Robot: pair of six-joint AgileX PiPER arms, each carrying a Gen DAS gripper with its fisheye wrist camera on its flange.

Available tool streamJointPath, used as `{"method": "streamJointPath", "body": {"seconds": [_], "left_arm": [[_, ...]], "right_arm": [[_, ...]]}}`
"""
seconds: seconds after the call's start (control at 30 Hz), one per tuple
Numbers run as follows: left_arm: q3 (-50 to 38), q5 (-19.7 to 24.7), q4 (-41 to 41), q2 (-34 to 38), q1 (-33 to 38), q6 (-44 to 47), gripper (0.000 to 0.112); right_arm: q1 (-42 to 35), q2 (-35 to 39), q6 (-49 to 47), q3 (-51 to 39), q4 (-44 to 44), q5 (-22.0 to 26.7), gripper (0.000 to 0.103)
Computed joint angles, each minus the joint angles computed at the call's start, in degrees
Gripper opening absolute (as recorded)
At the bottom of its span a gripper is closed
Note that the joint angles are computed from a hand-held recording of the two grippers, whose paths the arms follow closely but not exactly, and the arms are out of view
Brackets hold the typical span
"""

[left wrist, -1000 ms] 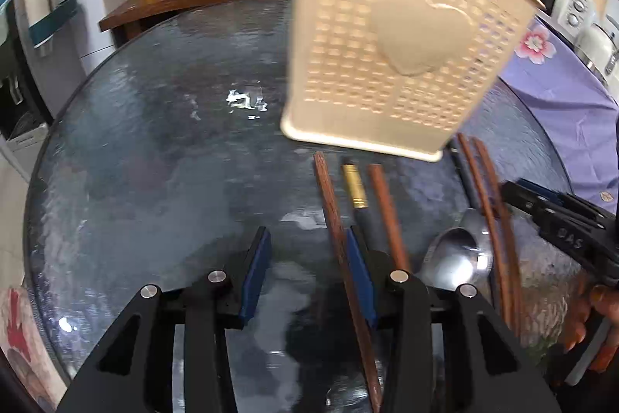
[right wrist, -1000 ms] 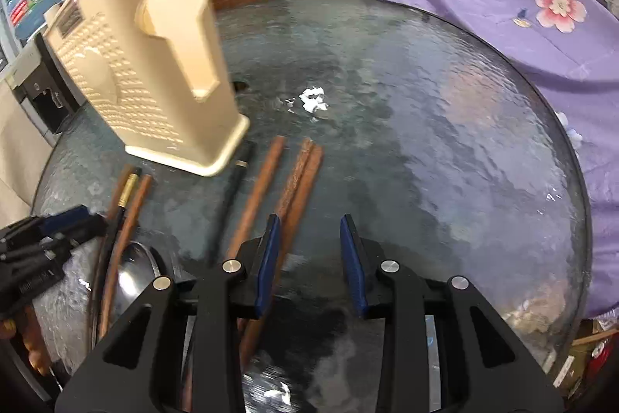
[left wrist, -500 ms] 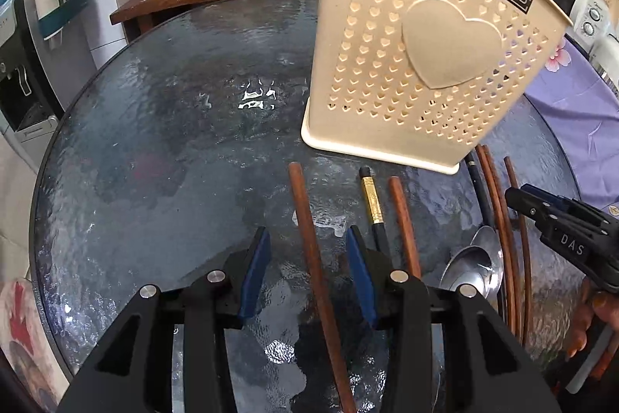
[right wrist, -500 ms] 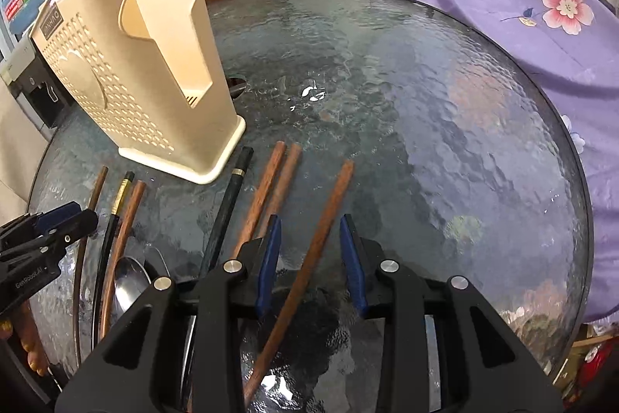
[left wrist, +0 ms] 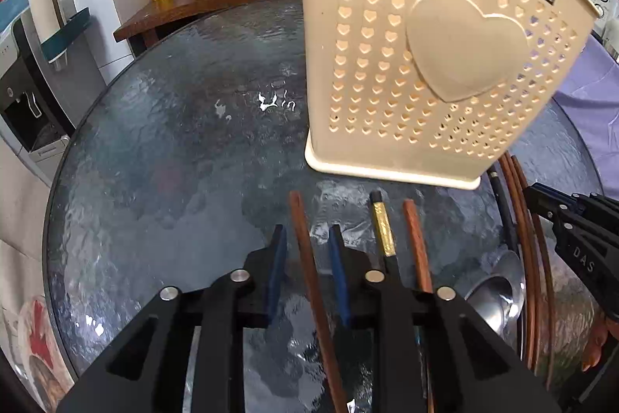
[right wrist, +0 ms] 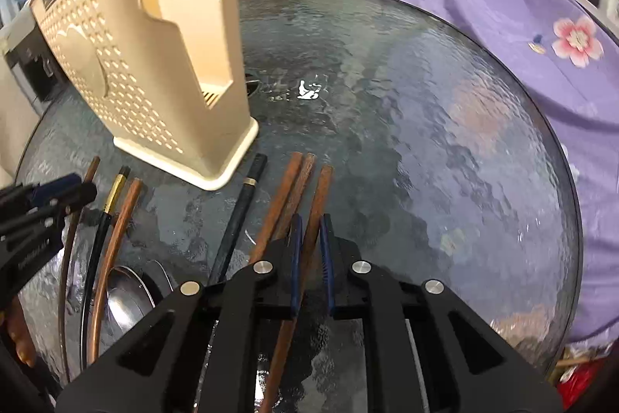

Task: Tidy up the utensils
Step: 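Close the right tool on a wooden chopstick while the left tool grasps another chopstick, then lift both held chopsticks upright above the cream holder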

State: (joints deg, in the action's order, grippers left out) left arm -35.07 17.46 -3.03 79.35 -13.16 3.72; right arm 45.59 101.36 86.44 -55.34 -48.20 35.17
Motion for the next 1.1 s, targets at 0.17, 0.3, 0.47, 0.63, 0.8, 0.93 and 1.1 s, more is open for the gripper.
{"method": "streamJointPath", "body": {"seconds": [0.17,0.3,0.47,0.63,0.8,0.93,1.1], "left_arm": [[-1.6,1.0,4.2,1.4,-0.3,-3.3,0.018],[-2.1,2.0,4.3,1.6,-0.1,-3.2,0.018],[-1.0,2.0,8.6,0.7,-1.6,-7.7,0.014],[-0.1,2.4,16.3,-0.2,-4.8,-16.8,0.009],[0.1,2.1,15.7,-0.4,-4.5,-16.3,0.008],[0.1,2.1,15.1,-0.5,-4.8,-16.1,0.007],[-0.5,2.3,2.4,-0.4,-1.3,-2.4,0.007]], "right_arm": [[-3.7,-0.4,-9.1,-0.9,5.7,-2.5,0.009],[-3.3,0.8,-9.6,-2.7,5.7,-0.6,0.009],[-2.4,1.3,-6.7,-2.5,2.8,-0.1,0.008],[-1.0,0.8,-2.0,-0.9,-0.4,-0.6,0.008],[-0.7,0.7,0.2,-0.2,-2.6,-0.8,0.007],[-1.0,0.5,-0.5,-0.2,-2.0,-1.2,0.007],[-1.6,-0.3,2.1,1.1,-3.9,-2.8,0.007]]}}
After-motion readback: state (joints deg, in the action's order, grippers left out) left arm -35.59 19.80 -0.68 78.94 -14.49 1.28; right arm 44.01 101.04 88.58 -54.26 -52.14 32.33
